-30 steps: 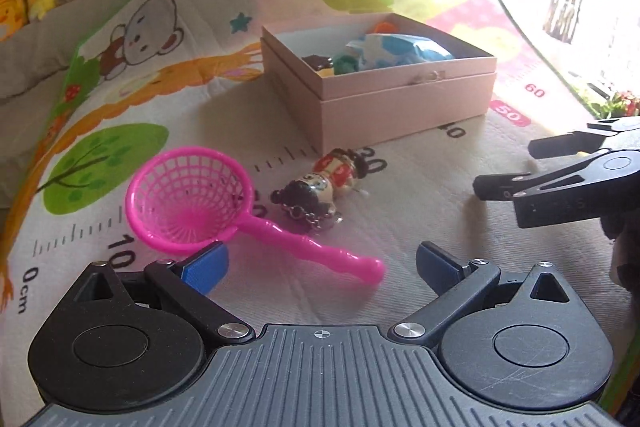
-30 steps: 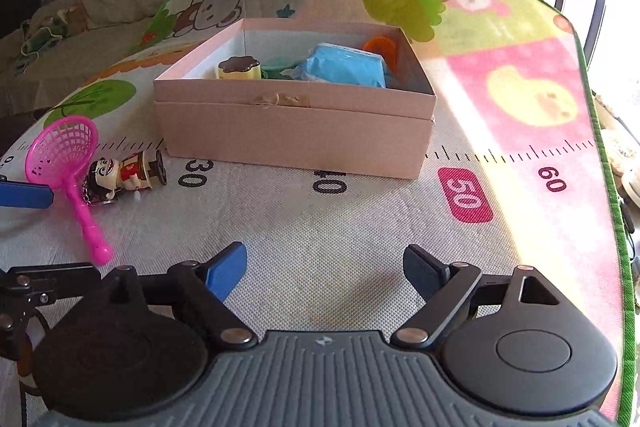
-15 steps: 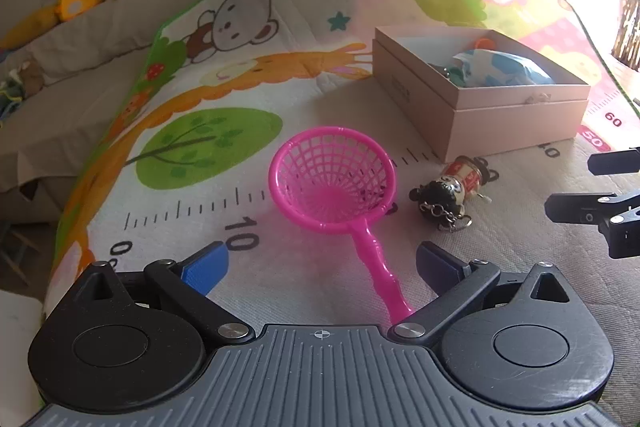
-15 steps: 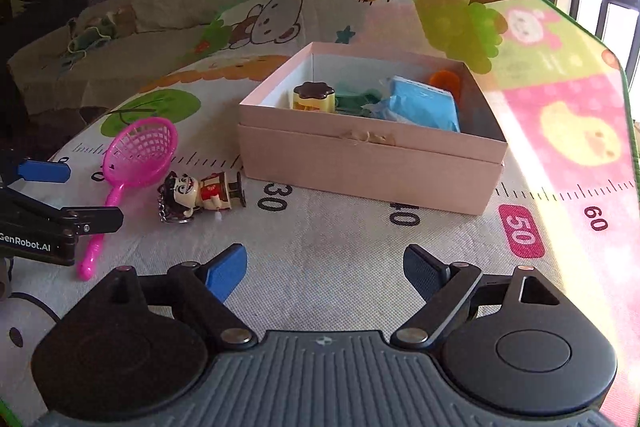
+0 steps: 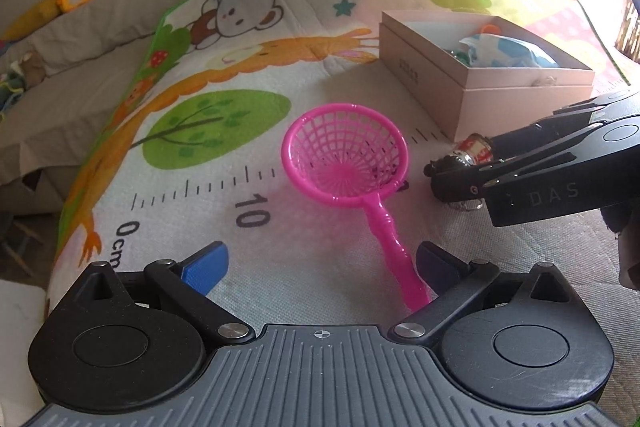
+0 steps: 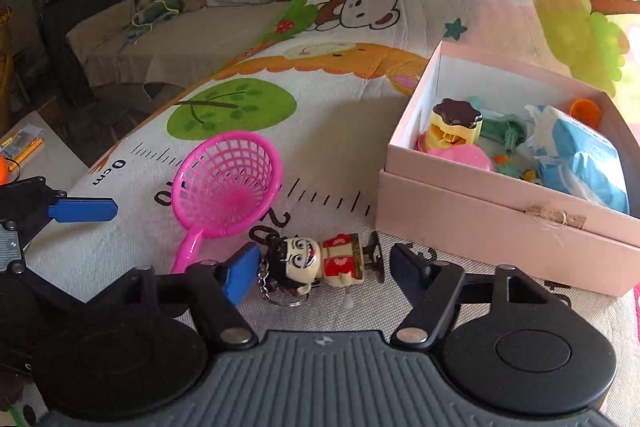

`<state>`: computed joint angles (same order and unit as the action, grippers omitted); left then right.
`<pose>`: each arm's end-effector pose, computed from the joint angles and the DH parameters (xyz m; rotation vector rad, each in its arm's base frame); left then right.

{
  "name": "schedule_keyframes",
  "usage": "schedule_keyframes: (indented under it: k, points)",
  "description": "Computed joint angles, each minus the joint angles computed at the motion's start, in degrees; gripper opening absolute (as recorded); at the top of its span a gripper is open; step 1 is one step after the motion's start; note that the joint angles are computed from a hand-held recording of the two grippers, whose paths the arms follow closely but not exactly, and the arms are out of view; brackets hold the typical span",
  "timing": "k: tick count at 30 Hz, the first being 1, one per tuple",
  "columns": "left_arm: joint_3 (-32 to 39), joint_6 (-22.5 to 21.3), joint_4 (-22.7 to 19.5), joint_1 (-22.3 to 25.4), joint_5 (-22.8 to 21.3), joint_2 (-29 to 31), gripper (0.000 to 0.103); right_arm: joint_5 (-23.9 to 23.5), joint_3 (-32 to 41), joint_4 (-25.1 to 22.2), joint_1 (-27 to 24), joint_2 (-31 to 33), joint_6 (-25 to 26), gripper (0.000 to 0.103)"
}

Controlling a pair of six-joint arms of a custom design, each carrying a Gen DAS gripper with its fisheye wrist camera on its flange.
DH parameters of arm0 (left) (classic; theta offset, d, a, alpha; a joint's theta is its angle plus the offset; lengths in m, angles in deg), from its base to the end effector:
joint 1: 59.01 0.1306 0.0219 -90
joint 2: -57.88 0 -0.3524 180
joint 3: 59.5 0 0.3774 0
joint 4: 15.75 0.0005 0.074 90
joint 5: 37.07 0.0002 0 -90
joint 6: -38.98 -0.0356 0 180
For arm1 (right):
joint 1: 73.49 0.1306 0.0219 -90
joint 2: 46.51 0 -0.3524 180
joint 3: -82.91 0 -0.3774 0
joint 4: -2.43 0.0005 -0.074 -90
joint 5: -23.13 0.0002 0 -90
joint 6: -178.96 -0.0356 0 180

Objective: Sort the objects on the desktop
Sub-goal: 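Move the left tool to the net handle while the right tool approaches the figure keychain, then grasp the pink net with the left tool while the right tool grasps the figure keychain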

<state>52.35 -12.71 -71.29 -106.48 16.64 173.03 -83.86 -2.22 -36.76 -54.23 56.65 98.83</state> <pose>0.4217 -0.4293 0.3399 -0.0261 2.3347 0.1170 0.5145 0.1903 0.3396 -0.7361 2.2801 0.4322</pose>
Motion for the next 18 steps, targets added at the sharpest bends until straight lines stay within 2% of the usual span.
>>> schedule_keyframes:
  k: [6, 9, 11, 15, 18]
  points:
    - [0.85, -1.06, 2.10, 0.15, 1.09, 0.55, 0.103, 1.46, -5.76, 2.71, -2.63, -5.77, -0.42, 0.064]
    - [3.64, -1.11, 2.18, 0.70, 0.78, 2.45, 0.103, 3.55, -9.51, 4.71, -4.35, -9.69, -0.15, 0.064]
    - [7.25, -0.80, 0.55, 1.41, 0.51, 4.91, 0.103, 4.69, -11.34, 5.05, -5.45, -11.65, -0.13, 0.064]
    - [17.07, 1.74, -6.93, 3.19, 0.25, 11.50, 0.103, 5.29, -13.82, 4.61, -7.21, -14.33, -0.27, 0.064]
    - [18.71, 1.28, -7.61, 3.57, 0.13, 12.57, 0.102, 5.14, -15.35, 4.68, -8.01, -15.84, -0.02, 0.064]
